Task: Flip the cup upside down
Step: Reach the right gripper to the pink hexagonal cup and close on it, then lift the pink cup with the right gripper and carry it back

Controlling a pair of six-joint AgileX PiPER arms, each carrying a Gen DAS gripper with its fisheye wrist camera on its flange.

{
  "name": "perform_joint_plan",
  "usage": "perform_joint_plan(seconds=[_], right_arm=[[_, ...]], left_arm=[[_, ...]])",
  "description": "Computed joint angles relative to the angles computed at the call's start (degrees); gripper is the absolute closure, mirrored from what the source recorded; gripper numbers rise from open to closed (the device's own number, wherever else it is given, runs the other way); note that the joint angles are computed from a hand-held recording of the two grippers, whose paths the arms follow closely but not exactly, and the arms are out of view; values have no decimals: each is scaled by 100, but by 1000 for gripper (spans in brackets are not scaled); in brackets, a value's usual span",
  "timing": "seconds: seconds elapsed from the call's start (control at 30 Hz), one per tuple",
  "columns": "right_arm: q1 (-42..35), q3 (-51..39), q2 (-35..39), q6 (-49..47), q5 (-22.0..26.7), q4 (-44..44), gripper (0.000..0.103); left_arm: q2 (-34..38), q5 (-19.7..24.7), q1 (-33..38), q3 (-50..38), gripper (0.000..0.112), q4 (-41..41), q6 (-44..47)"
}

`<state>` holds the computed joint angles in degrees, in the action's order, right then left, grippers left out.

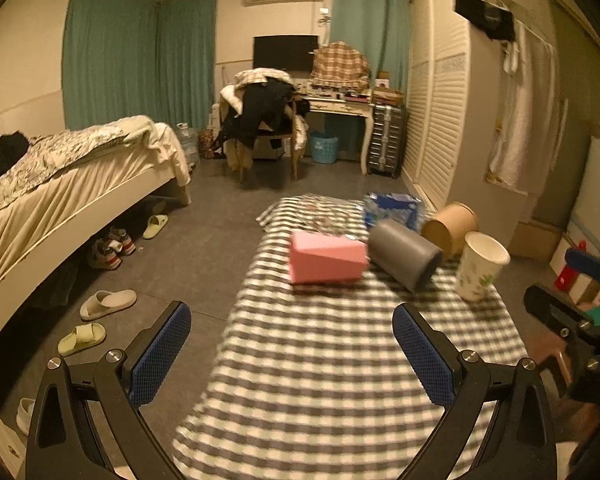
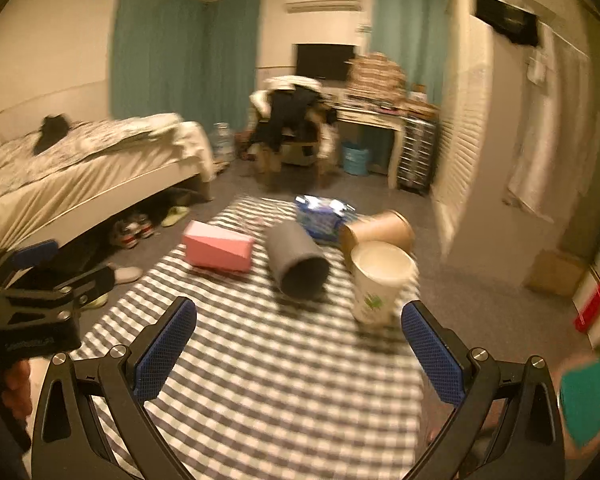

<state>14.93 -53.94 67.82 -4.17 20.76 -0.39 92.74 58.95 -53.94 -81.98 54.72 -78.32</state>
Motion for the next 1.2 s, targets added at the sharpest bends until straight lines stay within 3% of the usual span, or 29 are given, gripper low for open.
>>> perform_joint_plan(seconds=[0.07,0.23,0.37,0.6,0.77,0.9,1.03,1.2], right_arm=[[51,-623,433,-739,274,316,0],[453,-2198,1645,-1538,925,3,0],[637,-3549,2882,-2497,1545,497,0],[982,-5536,5076,-2881,2365,185,1],[1065,-6798,6190,-2958,2945,-245,1],[1139,-7337,6646,-2972,3167,-360,4],[1128,-7838,6881,-2895,3528,-150,19],[1259,-7207,6436,-1952,3259,-575,30]], left_arm=[[-15,-103,301,-45,9,-147,202],[1,-428,1097,-116,9,-343,502],[297,-767,1735,-384,9,-577,803],[807,-1305,2532,-325,9,-795,821],[991,-1556,2842,-168,9,-978,883],[987,-1832,2963,-36,9,-1108,1099],[1032,-1935,3007,-40,9,-1271,1342],[840,-2026,2962,143,9,-1217,1279]])
